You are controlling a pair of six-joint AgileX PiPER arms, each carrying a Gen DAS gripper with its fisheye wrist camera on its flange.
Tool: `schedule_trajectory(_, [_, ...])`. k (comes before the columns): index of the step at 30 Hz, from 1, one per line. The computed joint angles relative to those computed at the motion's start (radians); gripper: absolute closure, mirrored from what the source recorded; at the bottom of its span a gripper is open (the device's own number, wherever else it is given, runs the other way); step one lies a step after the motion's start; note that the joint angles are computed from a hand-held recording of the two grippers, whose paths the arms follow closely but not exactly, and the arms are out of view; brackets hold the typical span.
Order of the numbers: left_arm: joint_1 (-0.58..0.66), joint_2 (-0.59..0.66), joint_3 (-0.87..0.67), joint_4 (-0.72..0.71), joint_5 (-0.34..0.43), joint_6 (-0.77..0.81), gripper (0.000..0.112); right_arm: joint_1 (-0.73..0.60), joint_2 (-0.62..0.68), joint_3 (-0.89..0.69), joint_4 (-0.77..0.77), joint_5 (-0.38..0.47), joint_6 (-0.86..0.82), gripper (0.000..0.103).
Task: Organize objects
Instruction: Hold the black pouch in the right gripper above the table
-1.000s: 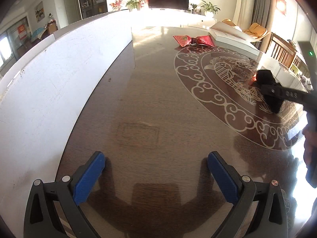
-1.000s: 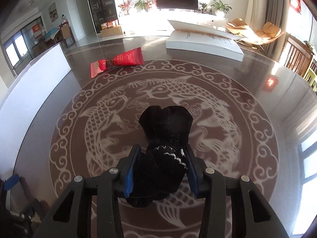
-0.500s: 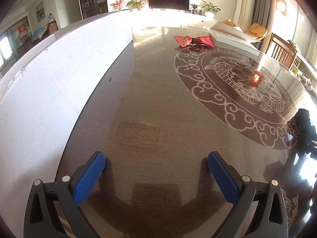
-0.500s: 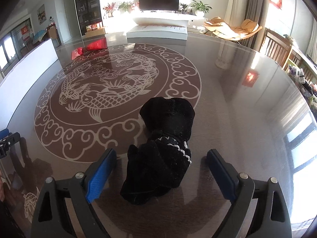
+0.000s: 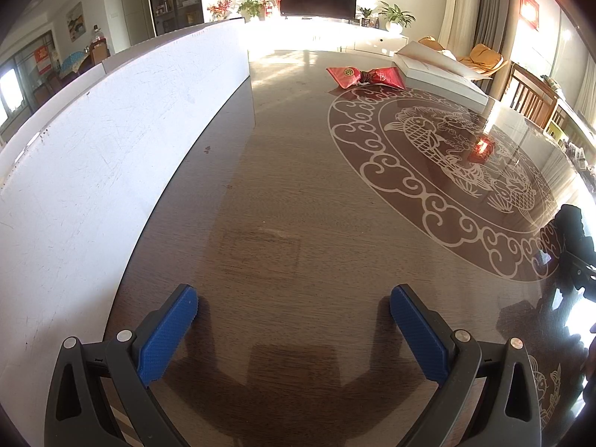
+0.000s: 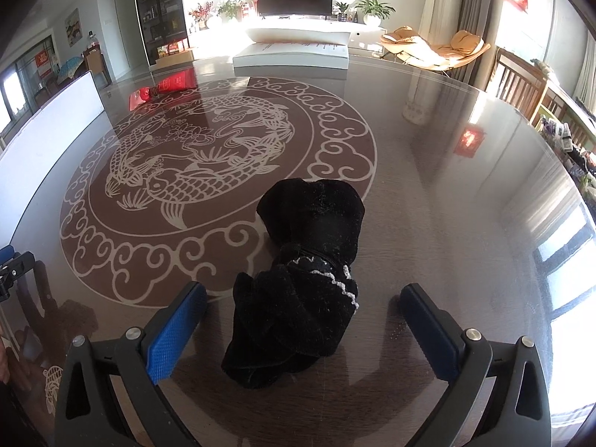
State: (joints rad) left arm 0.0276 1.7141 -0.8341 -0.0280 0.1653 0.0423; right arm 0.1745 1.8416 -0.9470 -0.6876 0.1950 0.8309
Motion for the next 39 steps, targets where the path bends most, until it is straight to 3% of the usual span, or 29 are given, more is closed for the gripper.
schedule_trajectory(39, [0.000,0.003,0.000,0.002,-0.004,-0.002,0.009,0.000,0.000,0.000,0.003,0.000,-0.003,0.000])
